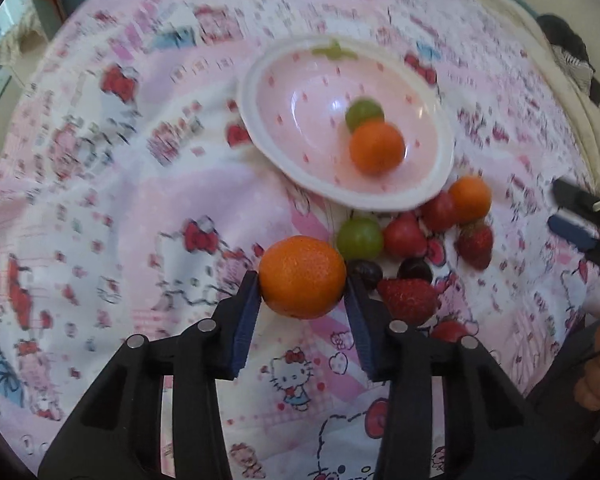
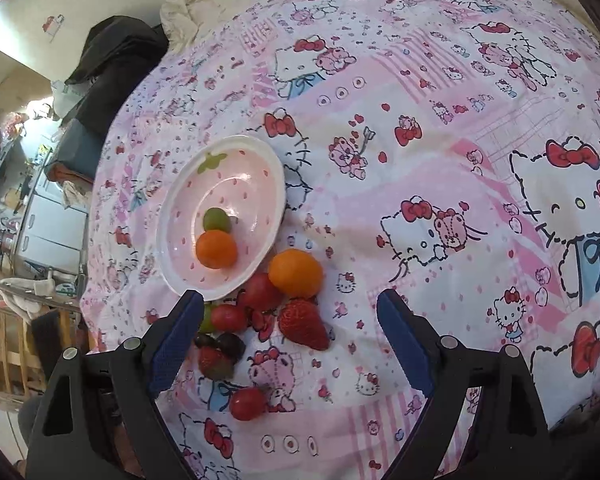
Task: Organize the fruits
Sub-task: 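Grasp a second mandarin with the left tool while the right tool grasps a strawberry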
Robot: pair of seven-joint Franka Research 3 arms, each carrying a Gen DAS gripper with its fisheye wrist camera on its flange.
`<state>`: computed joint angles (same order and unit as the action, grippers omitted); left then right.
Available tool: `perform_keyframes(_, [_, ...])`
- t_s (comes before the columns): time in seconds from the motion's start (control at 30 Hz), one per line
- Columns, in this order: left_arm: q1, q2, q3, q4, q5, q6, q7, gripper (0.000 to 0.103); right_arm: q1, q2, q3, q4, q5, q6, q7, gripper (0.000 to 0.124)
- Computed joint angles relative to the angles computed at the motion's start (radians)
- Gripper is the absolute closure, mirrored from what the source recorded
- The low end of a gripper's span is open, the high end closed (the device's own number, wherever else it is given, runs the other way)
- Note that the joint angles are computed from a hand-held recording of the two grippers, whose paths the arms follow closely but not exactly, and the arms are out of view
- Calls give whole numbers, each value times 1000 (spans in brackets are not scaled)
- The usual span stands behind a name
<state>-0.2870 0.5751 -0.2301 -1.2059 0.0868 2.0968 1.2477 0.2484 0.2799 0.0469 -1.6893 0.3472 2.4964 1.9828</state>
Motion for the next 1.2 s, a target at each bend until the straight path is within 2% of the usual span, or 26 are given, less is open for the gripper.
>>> perform_keyframes(0.13, [5,-55,11,-41,14,36,-25,65,-4,16,-3,19,-7,-38,10,34])
perform_keyframes(0.23, [10,-96,23,-83,38,49,-62,65,-3,37,-3,54,-25,-119,1,49])
perform_keyframes(0.37, [40,-127,17,-121,11,46,-80,65,-3,58,4,76,-13,-177,-19,55])
perform_keyframes(0.43, [52,-143,15,-144,1,53,-86,65,10,77,0,103,-45,-202,-21,55])
perform_keyframes(0.57, [51,-138,16,-139,14,30,-93,65,61,162,-22,228,-189,-317,-8,55])
perform_keyframes(0.63, [52,-132,14,-135,10,27,-94,65,76,190,-26,268,-231,-341,-23,55])
perform_keyframes(0.77, [53,-127,10,-128,5,28,-86,64,94,234,-36,328,-283,-382,-45,64])
perform_keyframes(0.8, [50,-126,11,-128,11,30,-84,64,95,236,-37,330,-287,-381,-47,66])
perform_keyframes(0.83, [47,-123,12,-122,17,28,-83,64,91,235,-33,328,-281,-374,-60,75])
perform_keyframes(0.87, [44,-119,14,-117,23,26,-84,64,86,233,-26,324,-268,-366,-74,89])
perform_keyframes(1.03, [39,-111,22,-118,43,23,-94,64,80,208,-17,297,-233,-344,-106,90])
perform_keyframes(1.2, [35,-117,27,-135,64,41,-114,64,58,135,0,201,-156,-271,-135,90])
